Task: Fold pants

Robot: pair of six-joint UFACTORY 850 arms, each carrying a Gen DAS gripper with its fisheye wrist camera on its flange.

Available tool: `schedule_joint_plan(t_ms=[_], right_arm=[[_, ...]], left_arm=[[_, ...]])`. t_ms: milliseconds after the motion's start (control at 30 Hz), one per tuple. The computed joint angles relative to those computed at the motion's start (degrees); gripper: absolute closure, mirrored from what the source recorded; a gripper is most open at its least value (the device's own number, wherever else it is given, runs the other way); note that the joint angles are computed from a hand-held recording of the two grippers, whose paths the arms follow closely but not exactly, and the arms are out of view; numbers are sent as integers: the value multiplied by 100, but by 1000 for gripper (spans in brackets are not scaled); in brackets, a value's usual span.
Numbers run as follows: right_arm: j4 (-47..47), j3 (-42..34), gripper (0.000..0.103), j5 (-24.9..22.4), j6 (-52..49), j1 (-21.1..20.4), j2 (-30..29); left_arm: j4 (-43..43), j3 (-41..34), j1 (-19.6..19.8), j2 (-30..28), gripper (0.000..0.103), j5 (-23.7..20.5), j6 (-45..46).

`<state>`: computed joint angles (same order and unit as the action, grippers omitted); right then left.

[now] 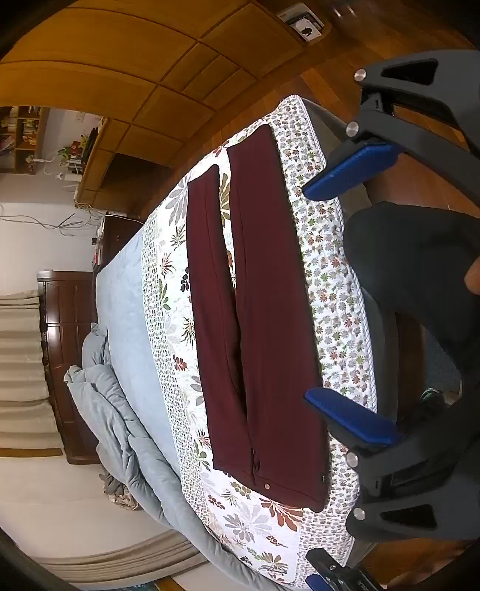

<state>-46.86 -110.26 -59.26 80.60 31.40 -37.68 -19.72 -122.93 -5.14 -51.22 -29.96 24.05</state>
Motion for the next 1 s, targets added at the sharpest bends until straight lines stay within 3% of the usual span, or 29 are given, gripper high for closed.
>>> schedule_joint_plan(t_ms=[1000], right_arm=[[10,-163,2,-44,-91,15,-80]], left_arm=[[87,-15,2,15,12,-10,-45]])
